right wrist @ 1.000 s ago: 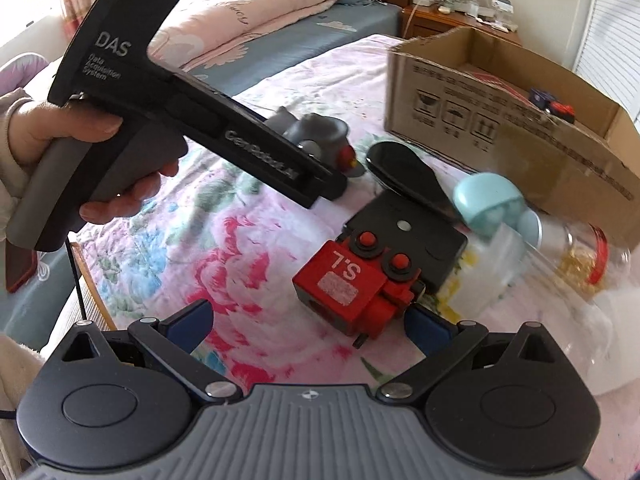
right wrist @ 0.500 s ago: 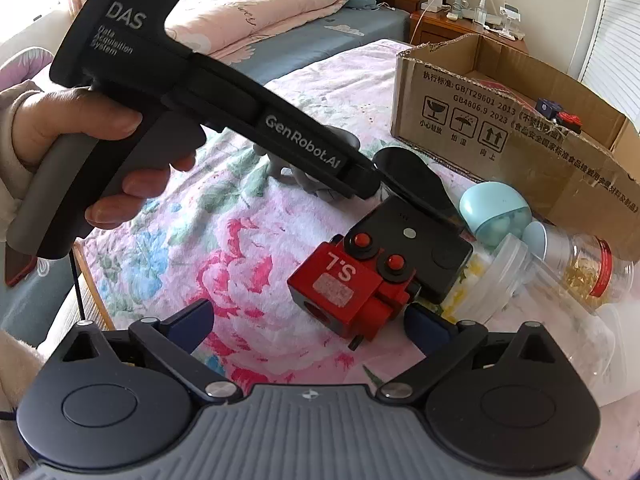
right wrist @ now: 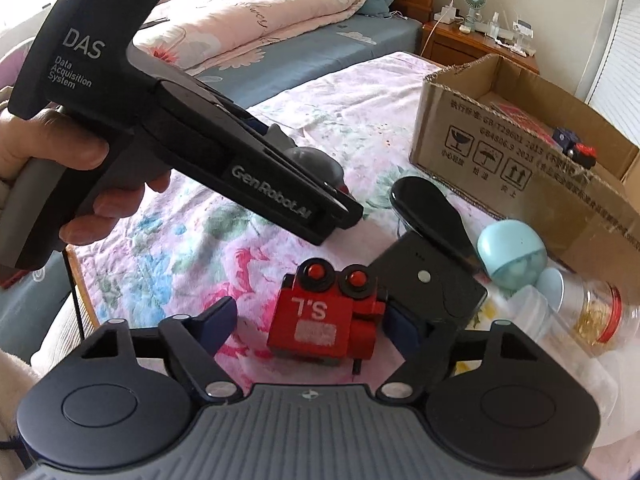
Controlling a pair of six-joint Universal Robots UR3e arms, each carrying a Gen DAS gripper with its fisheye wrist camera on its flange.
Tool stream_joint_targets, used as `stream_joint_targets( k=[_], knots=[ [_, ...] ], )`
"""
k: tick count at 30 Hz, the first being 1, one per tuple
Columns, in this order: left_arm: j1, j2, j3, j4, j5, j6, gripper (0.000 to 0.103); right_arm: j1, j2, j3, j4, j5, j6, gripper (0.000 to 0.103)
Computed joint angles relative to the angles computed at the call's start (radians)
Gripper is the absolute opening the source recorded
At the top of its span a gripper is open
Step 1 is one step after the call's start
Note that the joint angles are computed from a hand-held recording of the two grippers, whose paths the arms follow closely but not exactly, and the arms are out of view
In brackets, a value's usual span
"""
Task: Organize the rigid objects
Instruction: 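Grasp the grey cat figurine with the left tool while the right tool grasps the red S.L robot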
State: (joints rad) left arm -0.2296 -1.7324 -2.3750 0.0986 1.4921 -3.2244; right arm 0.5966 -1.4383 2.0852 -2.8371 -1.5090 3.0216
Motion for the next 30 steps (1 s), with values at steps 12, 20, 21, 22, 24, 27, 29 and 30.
stream_joint_targets(
  k=[12,20,21,22,24,27,29,30],
  knots=[
    [0.004,-0.012,0.004,0.004,0.001,-0.004,0.078,-0.004,0.009,-0.017,0.006,-0.028,0.025,0.060],
    [-0.014,-0.028,0.021,0.002,0.027,-0.022,0.077,-0.002,0.009,-0.017,0.007,-0.030,0.033,0.061],
    [-0.015,-0.028,0.022,0.001,0.028,-0.024,0.077,-0.002,0.007,-0.016,0.008,-0.031,0.033,0.061],
    [-0.015,-0.027,0.022,0.000,0.028,-0.026,0.076,-0.003,0.006,-0.016,0.009,-0.034,0.034,0.061],
    [-0.014,-0.022,0.020,-0.003,0.028,-0.028,0.076,-0.001,0.001,-0.014,0.014,-0.039,0.035,0.060],
    [-0.017,-0.010,0.021,-0.018,0.031,-0.019,0.075,-0.011,-0.014,-0.007,0.024,-0.032,0.030,0.060],
    [-0.020,0.001,0.024,-0.034,0.032,-0.009,0.075,-0.021,-0.029,-0.001,0.032,-0.021,0.028,0.060],
    [-0.019,0.010,0.025,-0.046,0.029,-0.003,0.075,-0.026,-0.036,0.004,0.034,-0.016,0.024,0.060]
  ],
)
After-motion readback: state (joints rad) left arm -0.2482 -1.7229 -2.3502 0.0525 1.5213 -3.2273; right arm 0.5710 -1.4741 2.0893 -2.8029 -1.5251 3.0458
